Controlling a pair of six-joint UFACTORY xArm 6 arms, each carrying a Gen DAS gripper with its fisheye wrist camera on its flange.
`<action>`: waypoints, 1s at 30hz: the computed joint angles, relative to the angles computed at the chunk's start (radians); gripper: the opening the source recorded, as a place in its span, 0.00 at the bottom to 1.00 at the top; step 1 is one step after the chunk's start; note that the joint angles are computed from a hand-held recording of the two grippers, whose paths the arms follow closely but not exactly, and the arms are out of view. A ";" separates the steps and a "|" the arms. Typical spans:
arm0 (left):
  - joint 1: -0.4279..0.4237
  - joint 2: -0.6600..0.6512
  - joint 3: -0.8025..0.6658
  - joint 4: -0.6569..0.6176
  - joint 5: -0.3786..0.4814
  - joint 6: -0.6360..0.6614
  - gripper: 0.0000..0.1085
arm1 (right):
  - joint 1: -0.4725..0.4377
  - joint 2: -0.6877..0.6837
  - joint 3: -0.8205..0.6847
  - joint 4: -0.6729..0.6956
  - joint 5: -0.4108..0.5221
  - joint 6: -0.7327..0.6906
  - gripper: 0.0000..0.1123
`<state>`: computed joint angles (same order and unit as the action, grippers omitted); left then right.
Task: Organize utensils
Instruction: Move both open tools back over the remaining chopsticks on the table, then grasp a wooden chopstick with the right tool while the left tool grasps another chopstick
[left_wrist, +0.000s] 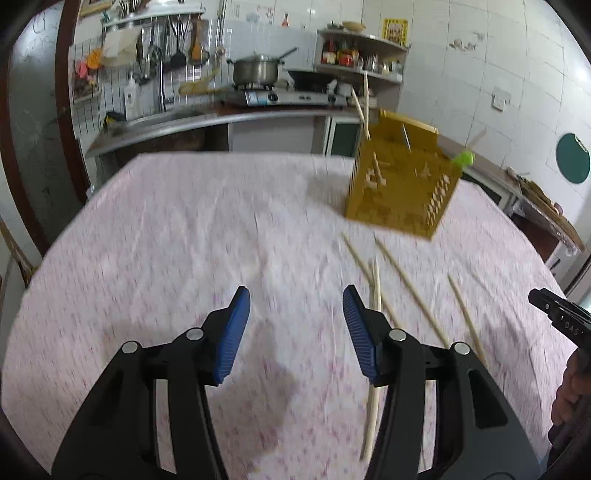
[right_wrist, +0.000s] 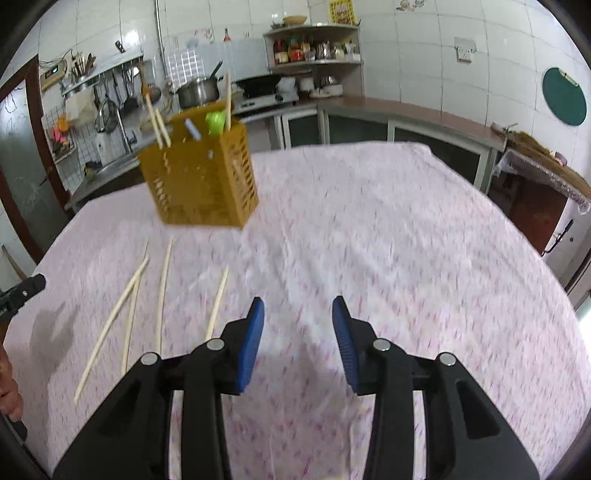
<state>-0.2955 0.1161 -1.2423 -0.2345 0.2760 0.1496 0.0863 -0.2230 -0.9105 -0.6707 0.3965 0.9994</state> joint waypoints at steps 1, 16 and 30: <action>-0.002 -0.009 0.019 -0.008 0.003 0.006 0.47 | 0.003 -0.004 0.010 0.002 -0.002 -0.003 0.35; -0.022 -0.021 0.059 0.063 -0.025 -0.055 0.47 | 0.046 0.032 -0.020 0.029 -0.007 -0.051 0.35; -0.069 0.177 -0.228 0.061 0.124 -0.041 0.48 | 0.069 0.230 -0.233 0.243 0.044 -0.270 0.35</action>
